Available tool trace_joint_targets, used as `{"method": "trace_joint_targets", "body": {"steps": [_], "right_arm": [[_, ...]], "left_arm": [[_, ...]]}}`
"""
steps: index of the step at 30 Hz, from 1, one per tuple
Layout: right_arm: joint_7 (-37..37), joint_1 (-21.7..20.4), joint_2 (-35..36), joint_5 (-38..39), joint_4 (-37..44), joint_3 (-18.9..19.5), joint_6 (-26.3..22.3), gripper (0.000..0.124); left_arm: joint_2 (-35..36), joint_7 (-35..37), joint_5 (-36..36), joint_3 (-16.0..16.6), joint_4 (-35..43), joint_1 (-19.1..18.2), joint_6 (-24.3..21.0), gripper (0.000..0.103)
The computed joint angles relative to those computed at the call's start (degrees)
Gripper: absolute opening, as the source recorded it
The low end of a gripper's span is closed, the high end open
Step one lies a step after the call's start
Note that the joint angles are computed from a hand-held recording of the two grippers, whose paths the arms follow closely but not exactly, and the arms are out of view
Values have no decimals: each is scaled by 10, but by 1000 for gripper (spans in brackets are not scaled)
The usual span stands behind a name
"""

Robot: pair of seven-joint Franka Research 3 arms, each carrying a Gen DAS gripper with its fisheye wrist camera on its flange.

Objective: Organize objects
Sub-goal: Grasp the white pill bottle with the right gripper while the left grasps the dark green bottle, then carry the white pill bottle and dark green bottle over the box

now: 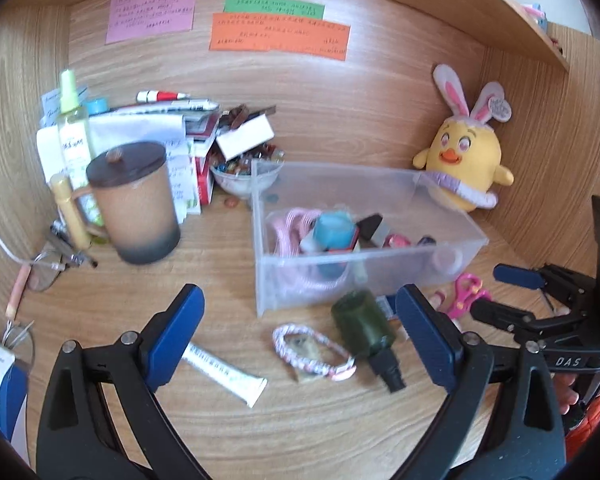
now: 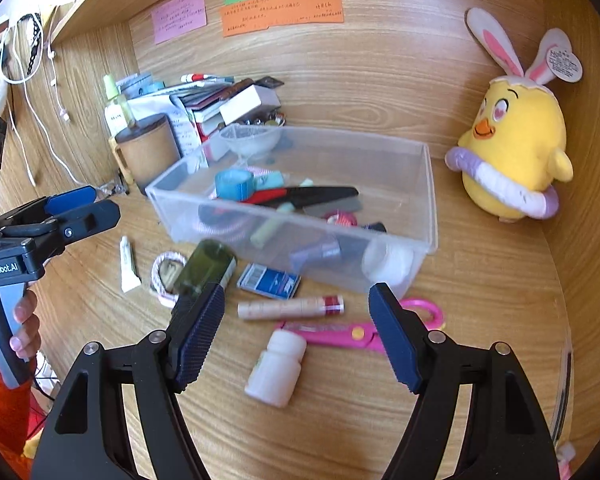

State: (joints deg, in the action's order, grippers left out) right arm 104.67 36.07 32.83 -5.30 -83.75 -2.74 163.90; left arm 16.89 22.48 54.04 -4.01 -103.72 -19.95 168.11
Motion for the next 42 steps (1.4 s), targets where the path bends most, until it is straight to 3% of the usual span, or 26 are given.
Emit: {"method": "trace_joint_targets", "body": {"steps": [4,8,11,15,20,23,29,34,42], "right_arm": [[15,9,-6,-6,-20,-8,5,71],[20,5,-1,0,-25,-2,-6,71],[11,-11,7,22,-20,18,-17,70],[-9,-20,13,38,-13,33,-30,57],[-42,-27,25,54,9,48,-68,35],[-54,-29,25,62,7,52,-69,28],[-59,-29,14,71,-14,49,-56,27],[-60,-27,5,69,-29,46,-47,27],[-55,-30,-13,79,-60,45,-5,27]], "left_arm": [[-12,-15,17,1,-26,-6,-12,98],[-7,47,-58,-31,-39,18,-16,96],[10,115,-122,-52,-25,28,-39,83],[38,189,-189,-65,5,27,-48,80],[72,196,-219,-48,58,1,-81,79],[99,229,-252,-59,100,3,-105,75],[146,290,-296,-69,174,-4,-147,63],[186,347,-364,-92,227,8,-185,42],[170,330,-356,-63,198,-16,-160,42]]}}
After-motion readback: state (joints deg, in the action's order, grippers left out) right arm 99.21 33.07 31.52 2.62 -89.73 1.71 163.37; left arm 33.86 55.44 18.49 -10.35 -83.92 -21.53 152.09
